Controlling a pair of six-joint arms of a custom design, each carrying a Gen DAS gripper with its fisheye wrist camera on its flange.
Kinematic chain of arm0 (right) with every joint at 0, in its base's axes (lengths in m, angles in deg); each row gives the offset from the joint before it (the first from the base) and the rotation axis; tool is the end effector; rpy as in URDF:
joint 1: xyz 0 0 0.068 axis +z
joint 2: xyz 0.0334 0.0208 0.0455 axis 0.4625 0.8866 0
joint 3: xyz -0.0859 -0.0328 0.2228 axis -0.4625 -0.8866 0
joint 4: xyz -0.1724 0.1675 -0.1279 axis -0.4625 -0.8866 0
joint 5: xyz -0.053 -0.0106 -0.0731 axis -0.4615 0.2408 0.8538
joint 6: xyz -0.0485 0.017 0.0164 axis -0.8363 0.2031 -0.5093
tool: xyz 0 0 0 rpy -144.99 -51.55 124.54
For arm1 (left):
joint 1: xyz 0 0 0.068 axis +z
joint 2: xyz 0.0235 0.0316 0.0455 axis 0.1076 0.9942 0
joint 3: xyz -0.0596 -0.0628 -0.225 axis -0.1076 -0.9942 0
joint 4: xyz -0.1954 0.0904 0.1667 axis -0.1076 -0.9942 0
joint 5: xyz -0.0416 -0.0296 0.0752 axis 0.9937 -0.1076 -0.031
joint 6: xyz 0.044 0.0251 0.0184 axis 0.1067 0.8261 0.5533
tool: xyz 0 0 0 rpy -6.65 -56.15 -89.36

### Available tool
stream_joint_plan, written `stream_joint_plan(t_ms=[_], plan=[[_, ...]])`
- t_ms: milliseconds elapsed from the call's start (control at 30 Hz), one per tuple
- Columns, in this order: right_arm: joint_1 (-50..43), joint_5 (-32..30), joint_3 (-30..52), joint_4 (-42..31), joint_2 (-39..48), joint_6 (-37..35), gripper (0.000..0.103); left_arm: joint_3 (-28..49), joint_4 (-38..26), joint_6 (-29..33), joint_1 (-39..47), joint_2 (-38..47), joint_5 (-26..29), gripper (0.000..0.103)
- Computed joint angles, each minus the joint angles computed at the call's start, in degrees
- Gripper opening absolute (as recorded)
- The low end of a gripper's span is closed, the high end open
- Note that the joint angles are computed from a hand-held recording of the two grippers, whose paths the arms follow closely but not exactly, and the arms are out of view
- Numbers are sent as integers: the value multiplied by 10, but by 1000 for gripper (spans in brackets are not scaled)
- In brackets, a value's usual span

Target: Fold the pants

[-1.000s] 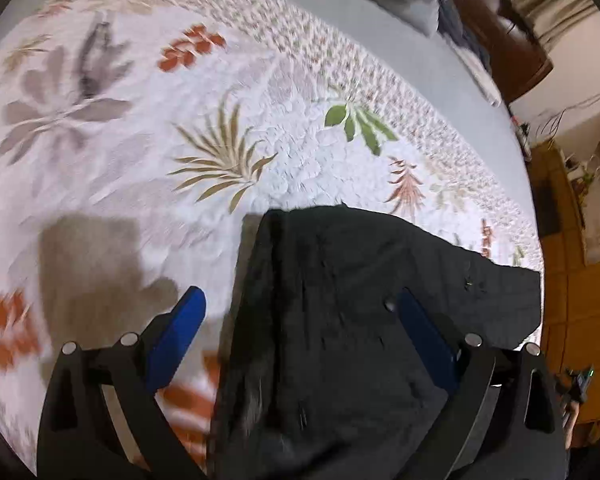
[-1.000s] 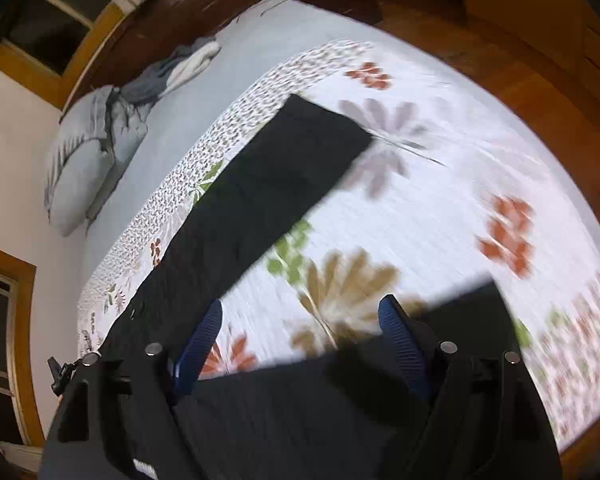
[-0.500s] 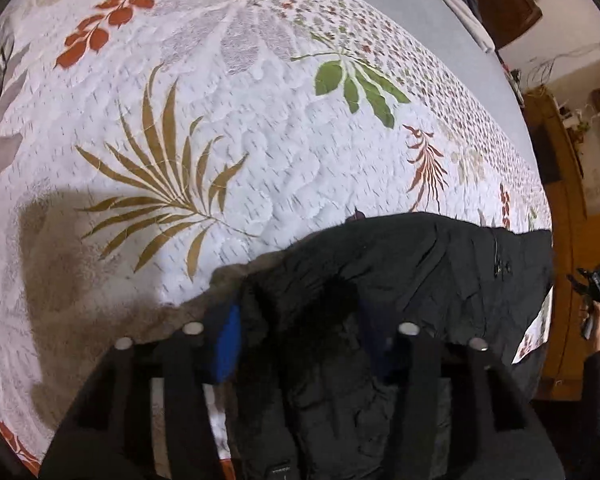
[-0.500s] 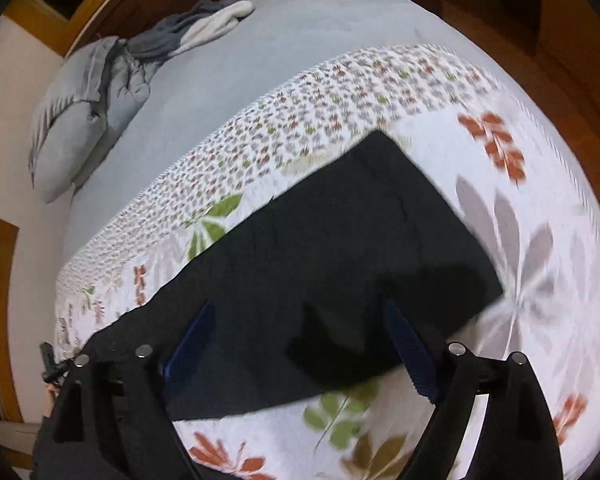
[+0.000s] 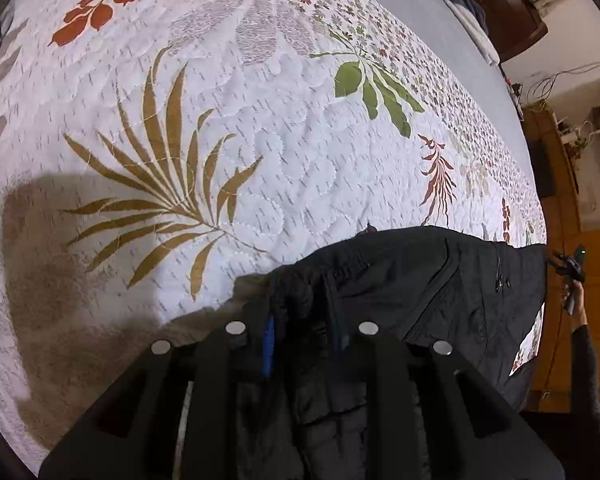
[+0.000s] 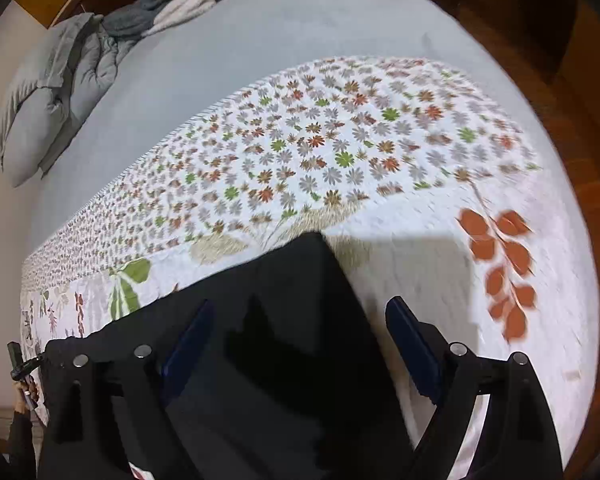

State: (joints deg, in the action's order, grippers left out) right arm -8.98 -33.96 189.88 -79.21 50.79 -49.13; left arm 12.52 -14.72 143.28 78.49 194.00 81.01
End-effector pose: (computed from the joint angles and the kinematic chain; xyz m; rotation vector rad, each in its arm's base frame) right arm 0.3408 -0.2359 0.1404 0.1119 2.8722 0.4453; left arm 0.1028 0.2739 0.0460 -0.5057 2.7722 -0.6702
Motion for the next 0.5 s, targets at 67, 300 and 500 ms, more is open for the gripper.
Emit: stream_joint_plan(t_ms=[67, 300, 500], plan=[[6, -4, 29, -5, 31, -10, 88, -1, 2, -3, -1, 0, -2, 20], [30, -4, 79, -26, 94, -43, 89, -17, 24, -29, -10, -11, -4, 20], [-8, -65, 52, -54, 58, -99, 11, -63, 58, -54, -10, -65, 4, 17]])
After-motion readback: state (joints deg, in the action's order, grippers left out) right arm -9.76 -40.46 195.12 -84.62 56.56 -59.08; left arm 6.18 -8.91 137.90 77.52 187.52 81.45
